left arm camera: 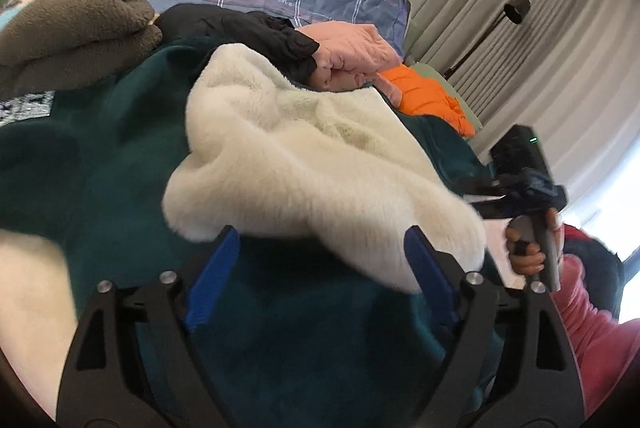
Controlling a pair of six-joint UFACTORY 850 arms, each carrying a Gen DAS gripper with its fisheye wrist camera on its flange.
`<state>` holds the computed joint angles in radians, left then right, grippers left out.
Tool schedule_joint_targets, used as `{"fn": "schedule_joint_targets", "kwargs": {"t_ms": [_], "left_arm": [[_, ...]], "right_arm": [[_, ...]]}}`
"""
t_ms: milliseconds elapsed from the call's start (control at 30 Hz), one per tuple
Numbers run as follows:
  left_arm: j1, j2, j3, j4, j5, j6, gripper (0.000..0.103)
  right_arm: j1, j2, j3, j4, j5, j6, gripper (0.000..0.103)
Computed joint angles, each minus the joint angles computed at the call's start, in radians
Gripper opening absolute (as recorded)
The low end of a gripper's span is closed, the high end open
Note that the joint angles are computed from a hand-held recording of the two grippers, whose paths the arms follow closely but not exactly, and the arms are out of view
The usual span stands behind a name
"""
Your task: Fold large clothes
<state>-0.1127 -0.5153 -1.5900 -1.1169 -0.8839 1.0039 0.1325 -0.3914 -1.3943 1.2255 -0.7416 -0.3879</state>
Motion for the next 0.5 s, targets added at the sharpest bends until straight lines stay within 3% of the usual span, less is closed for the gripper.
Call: {"fn": "schedule_joint_targets", "kwargs": {"t_ms": [100, 167, 200, 233, 267, 300, 333, 400, 500], "left_arm": [[-0.006, -0.110, -0.136, 0.044, -0.077, -0.179, 0.092], [-0.001, -0.202, -0.239, 0.065, -0.133, -0.345, 0.092], [0.006, -0.242, -0.277, 0.042, -0.157, -0.409, 0.090], [0.012, -0.269, -0.298, 0.002, -0.163, -0.443, 0.086], [0.012, -0.283, -0.313, -0.009, -0.148, -0.460, 0.079], [0.009, -0.290, -0.331, 0.004, -0.135, -0.468, 0.053], [0.003, -0.297, -0.358, 0.023, -0.117, -0.461, 0.027], [0.001, -0.286, -0.374, -0.038, -0.092, -0.352, 0.019], [-0.007, -0.204, -0.304, -0.180, -0.017, -0.038, 0.019]], "right_arm": [[-0.012, -0.094, -0.075, 0.030, -0.071, 0.112, 0.088], [-0.019, -0.125, -0.090, 0.073, -0.075, 0.152, 0.088], [-0.019, -0.126, -0.082, 0.110, -0.046, 0.151, 0.085], [-0.015, -0.123, -0.080, 0.118, -0.011, 0.148, 0.066], [-0.011, -0.119, -0.082, 0.120, 0.020, 0.118, 0.050], [-0.003, -0.118, -0.100, 0.112, 0.052, 0.047, 0.034], [-0.001, -0.106, -0.094, 0.146, 0.083, -0.058, 0.029], [0.021, -0.058, -0.094, 0.197, 0.196, -0.267, 0.027], [0.070, 0.004, -0.069, 0.188, 0.401, -0.581, 0.027]]}}
